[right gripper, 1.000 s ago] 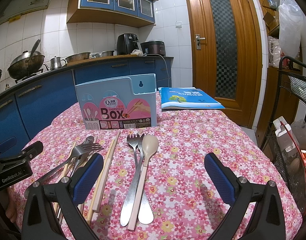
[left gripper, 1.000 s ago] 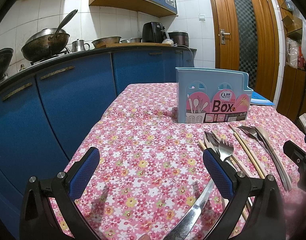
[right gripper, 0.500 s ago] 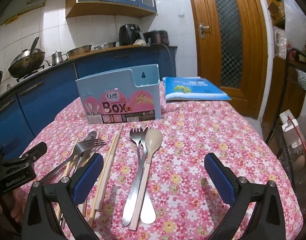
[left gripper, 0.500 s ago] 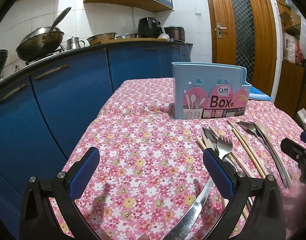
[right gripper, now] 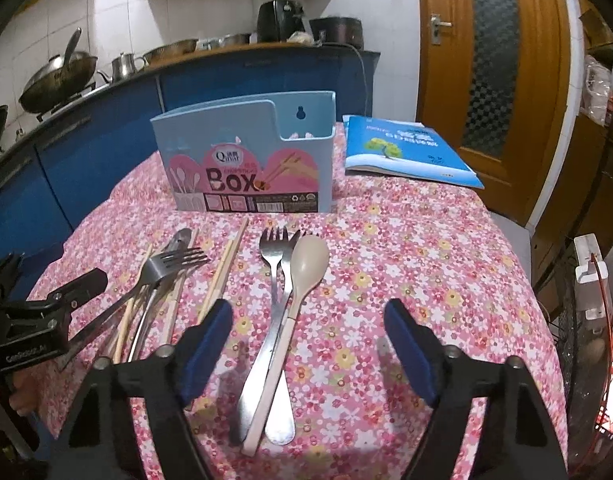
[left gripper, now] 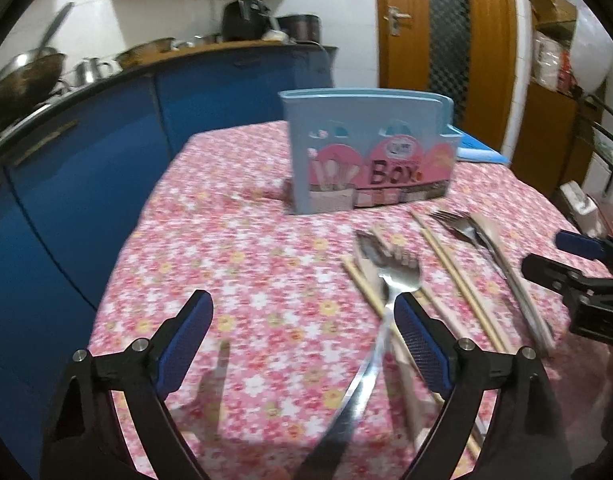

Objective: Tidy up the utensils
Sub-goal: 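Move the left tool to a silver fork while the right tool approaches the beige spoon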

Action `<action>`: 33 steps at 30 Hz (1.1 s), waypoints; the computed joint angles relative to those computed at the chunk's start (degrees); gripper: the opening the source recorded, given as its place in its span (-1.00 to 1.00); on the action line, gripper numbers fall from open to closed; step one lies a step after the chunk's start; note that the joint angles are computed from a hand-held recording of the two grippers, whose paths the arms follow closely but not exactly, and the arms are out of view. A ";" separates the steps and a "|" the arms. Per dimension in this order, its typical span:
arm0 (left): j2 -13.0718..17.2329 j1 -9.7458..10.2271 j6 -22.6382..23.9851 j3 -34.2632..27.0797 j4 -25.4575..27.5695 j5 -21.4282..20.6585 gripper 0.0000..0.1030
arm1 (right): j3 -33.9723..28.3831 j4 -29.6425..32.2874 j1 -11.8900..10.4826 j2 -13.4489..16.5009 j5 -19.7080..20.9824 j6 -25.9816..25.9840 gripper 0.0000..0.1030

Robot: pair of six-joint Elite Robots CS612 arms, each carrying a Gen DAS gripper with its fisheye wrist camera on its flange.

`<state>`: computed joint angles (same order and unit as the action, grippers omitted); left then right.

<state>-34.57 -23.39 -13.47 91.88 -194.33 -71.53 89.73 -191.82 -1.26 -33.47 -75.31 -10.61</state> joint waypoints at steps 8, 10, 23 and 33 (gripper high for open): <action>0.04 -0.20 3.46 -1.98 6.07 -4.82 0.44 | -1.64 6.62 -0.37 -0.14 0.97 -1.24 0.17; 0.24 -0.08 4.32 -2.86 8.33 -5.93 0.17 | -1.88 7.46 -0.55 -0.12 1.46 -0.93 0.15; 0.69 0.92 4.85 -5.43 14.20 -10.85 -0.51 | -2.77 10.23 -0.82 0.01 2.65 -1.25 0.05; 0.38 1.94 2.49 -4.23 10.83 -14.69 -0.82 | -4.58 13.79 -1.13 0.55 4.18 0.10 -0.05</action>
<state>-34.20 -21.45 -10.98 87.65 -183.50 -86.21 85.15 -178.04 -2.40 -32.93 -71.13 -10.51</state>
